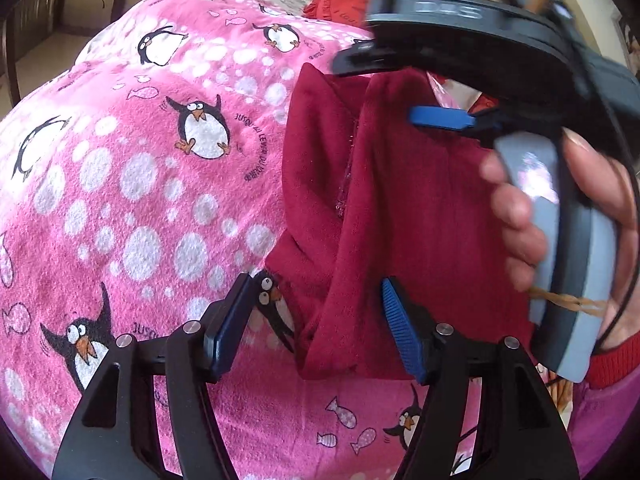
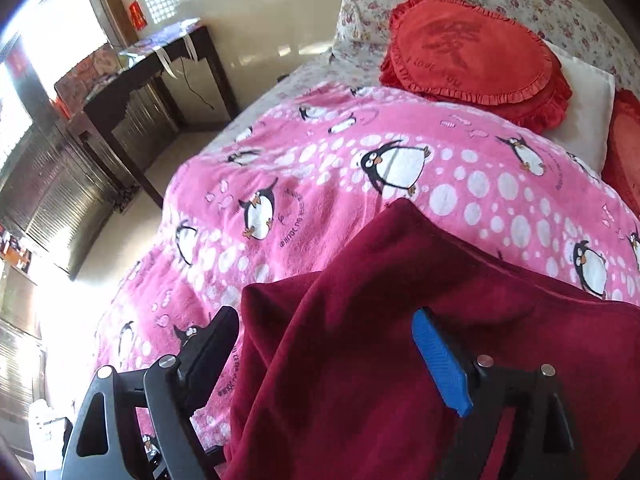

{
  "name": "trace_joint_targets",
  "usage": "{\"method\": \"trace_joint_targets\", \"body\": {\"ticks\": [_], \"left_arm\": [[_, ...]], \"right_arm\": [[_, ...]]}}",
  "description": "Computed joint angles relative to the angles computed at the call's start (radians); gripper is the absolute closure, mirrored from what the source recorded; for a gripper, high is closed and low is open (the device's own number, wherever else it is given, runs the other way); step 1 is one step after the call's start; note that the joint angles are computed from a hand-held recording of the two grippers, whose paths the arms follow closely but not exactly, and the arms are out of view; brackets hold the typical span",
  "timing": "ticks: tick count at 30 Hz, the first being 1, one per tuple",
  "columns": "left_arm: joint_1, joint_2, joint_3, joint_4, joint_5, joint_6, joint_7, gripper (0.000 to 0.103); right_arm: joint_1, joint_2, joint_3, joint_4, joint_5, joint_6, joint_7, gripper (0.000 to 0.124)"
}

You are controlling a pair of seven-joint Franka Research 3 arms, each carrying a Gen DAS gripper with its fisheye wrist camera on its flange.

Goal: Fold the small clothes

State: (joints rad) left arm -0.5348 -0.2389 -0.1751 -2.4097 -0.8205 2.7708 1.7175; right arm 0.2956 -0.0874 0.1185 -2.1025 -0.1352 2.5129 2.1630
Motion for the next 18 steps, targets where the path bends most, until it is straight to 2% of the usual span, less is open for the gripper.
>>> {"method": "trace_joint_targets", "body": {"ticks": [2, 4, 7, 9, 11, 13, 14, 16, 18], "left_arm": [[-0.015, -0.019, 0.006, -0.025, -0.039, 0.014, 0.033, 0.037], [-0.030, -0.029, 0.019, -0.040, -0.080, 0.024, 0.071, 0.036], [-0.042, -0.041, 0.029, -0.057, -0.126, 0.035, 0.110, 0.034], [-0.042, -0.048, 0.028, -0.066, -0.131, 0.038, 0.118, 0.034], [-0.036, -0.052, 0.024, -0.069, -0.113, 0.033, 0.111, 0.033], [-0.027, -0.052, 0.017, -0.064, -0.071, 0.023, 0.095, 0.033], [-0.022, -0.047, 0.015, -0.054, -0.049, 0.019, 0.085, 0.033], [-0.018, -0.044, 0.012, -0.044, -0.018, 0.016, 0.067, 0.032], [-0.014, -0.035, 0.006, -0.032, 0.013, 0.019, 0.041, 0.029]], "right_arm": [[0.005, 0.042, 0.012, 0.042, -0.053, -0.042, 0.025, 0.035], [0.026, 0.097, 0.019, 0.109, -0.140, -0.125, 0.049, 0.021], [0.072, 0.158, 0.011, 0.183, -0.268, -0.249, 0.075, 0.021], [0.093, 0.155, -0.002, 0.167, -0.319, -0.247, 0.086, 0.021], [0.097, 0.127, -0.012, 0.134, -0.346, -0.224, 0.086, 0.033], [0.083, 0.068, -0.020, 0.079, -0.318, -0.174, 0.051, 0.064], [0.071, 0.030, -0.026, 0.042, -0.258, -0.128, 0.017, 0.072], [0.045, -0.047, -0.042, -0.040, -0.100, -0.024, -0.066, 0.098], [0.031, -0.105, -0.053, -0.102, 0.017, 0.051, -0.134, 0.107]]}}
